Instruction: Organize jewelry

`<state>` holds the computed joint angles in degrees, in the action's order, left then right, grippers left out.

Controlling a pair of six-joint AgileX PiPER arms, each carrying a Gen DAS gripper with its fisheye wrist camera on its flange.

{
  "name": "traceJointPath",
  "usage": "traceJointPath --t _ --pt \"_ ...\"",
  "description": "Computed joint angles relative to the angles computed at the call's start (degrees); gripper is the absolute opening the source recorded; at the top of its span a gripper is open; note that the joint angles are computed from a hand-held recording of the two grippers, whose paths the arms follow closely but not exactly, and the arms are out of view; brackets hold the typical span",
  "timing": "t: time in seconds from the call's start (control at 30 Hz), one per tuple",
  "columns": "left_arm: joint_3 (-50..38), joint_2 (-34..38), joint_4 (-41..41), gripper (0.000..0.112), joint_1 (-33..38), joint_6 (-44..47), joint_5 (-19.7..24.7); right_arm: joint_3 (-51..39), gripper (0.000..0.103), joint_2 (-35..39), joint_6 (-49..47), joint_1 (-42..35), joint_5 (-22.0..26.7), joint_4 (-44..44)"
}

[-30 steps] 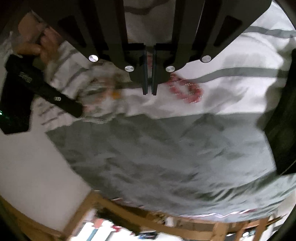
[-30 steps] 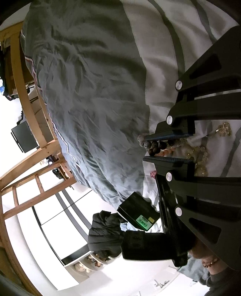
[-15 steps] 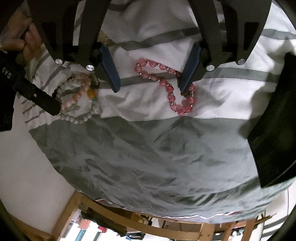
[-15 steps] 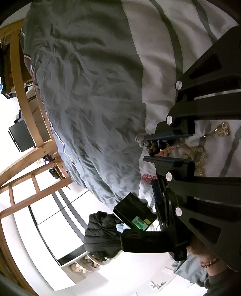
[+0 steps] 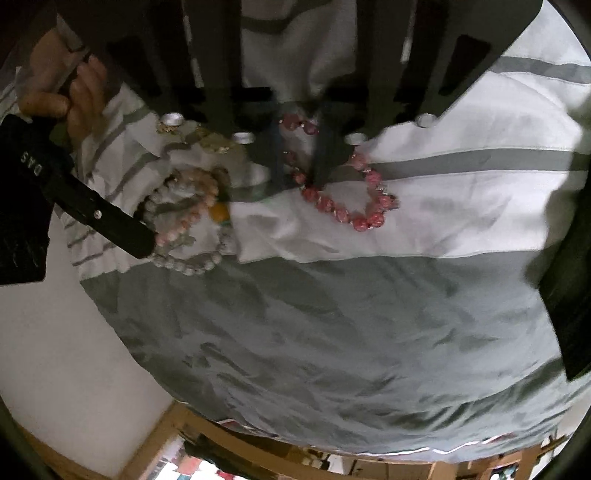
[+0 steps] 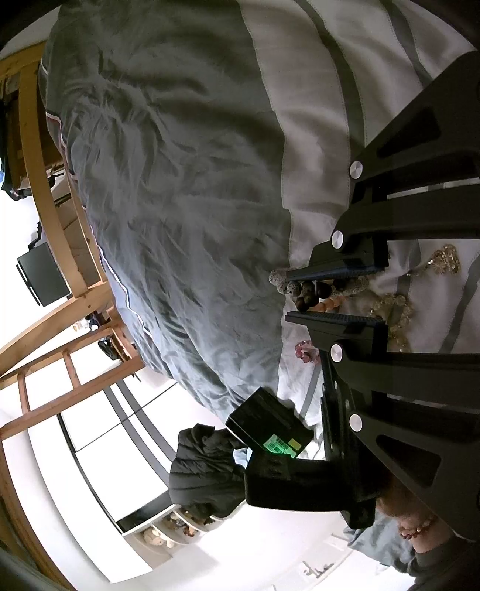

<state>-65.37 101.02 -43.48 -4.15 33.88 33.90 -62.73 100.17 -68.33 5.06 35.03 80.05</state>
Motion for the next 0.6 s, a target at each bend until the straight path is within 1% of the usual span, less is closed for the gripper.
traceJointPath --t 0.23,0.37,0.6 --pt "2.0 -3.3 -6.0 0.007 -0.7 6.2 -1.5 0.8 0.017 -0.3 -2.5 -0.6 0.4 3.1" --pt "2.3 -4.1 -7.2 0.007 -0.9 7.1 -1.6 1.6 0.017 -1.3 -4.5 -1.4 1.4 5.8" --pt "3.0 -7.2 -11.9 0.007 -0.3 11.0 -1.5 2.1 0.017 -4.3 -4.1 -1.5 1.4 6.3"
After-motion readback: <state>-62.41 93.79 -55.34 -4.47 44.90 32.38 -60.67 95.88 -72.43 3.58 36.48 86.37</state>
